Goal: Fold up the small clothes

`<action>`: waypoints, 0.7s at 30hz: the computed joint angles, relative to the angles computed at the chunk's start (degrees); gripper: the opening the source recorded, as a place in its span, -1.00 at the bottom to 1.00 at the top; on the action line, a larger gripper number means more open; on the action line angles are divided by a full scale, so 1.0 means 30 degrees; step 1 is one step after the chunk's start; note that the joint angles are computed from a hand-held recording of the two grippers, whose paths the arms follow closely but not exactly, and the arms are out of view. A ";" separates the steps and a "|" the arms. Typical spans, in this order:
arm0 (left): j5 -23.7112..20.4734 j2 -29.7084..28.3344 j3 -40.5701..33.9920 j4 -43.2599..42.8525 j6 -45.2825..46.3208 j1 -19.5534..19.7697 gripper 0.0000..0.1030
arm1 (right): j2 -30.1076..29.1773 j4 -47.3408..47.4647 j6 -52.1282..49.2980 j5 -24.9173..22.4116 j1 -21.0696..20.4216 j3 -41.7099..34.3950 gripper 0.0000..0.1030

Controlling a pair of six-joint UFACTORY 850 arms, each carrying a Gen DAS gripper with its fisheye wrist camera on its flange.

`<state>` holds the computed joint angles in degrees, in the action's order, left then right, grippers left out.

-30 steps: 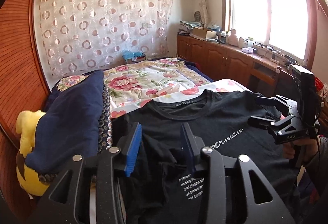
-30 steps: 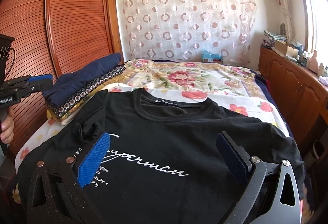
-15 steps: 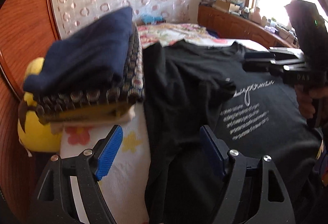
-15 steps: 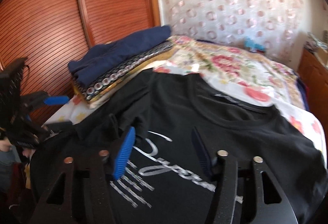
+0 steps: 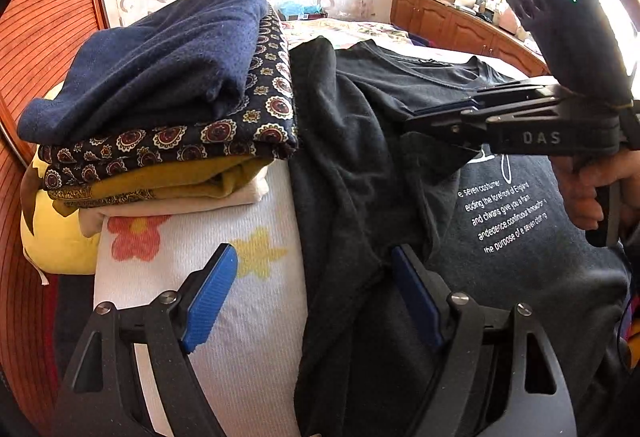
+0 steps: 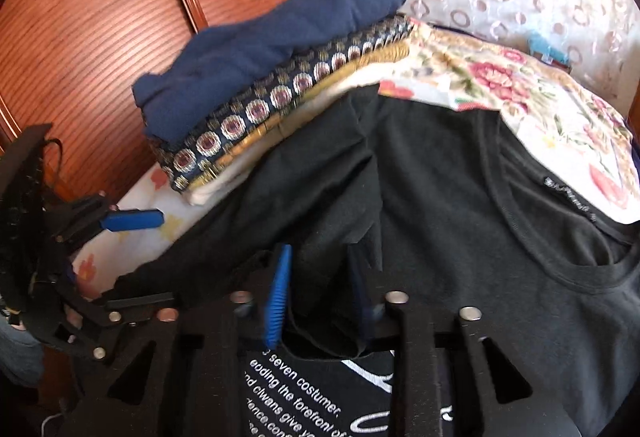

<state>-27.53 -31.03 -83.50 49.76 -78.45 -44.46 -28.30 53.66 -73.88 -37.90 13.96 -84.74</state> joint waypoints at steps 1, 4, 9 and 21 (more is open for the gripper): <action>-0.0011 0.0007 0.0014 0.0018 -0.0034 -0.0006 0.58 | -0.0119 0.0151 -0.0236 -0.0051 0.0018 -0.0083 -0.83; -0.0132 -0.0058 -0.0045 -0.0045 -0.0087 0.0039 0.64 | 0.0149 0.1746 -0.1902 0.0372 -0.0134 0.0347 -0.87; -0.0097 -0.0087 -0.0060 -0.0001 -0.0139 0.0053 0.64 | 0.0538 0.3151 -0.2764 0.1396 -0.0780 0.0840 -0.89; -0.0899 -0.0221 -0.0255 -0.0759 0.0104 0.0100 0.99 | 0.1149 0.1859 -0.0874 0.4508 -0.1147 0.1630 -0.77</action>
<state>-30.23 -31.69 -84.27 47.48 -78.14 -44.16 -24.86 59.24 -76.51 -24.37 10.52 -79.85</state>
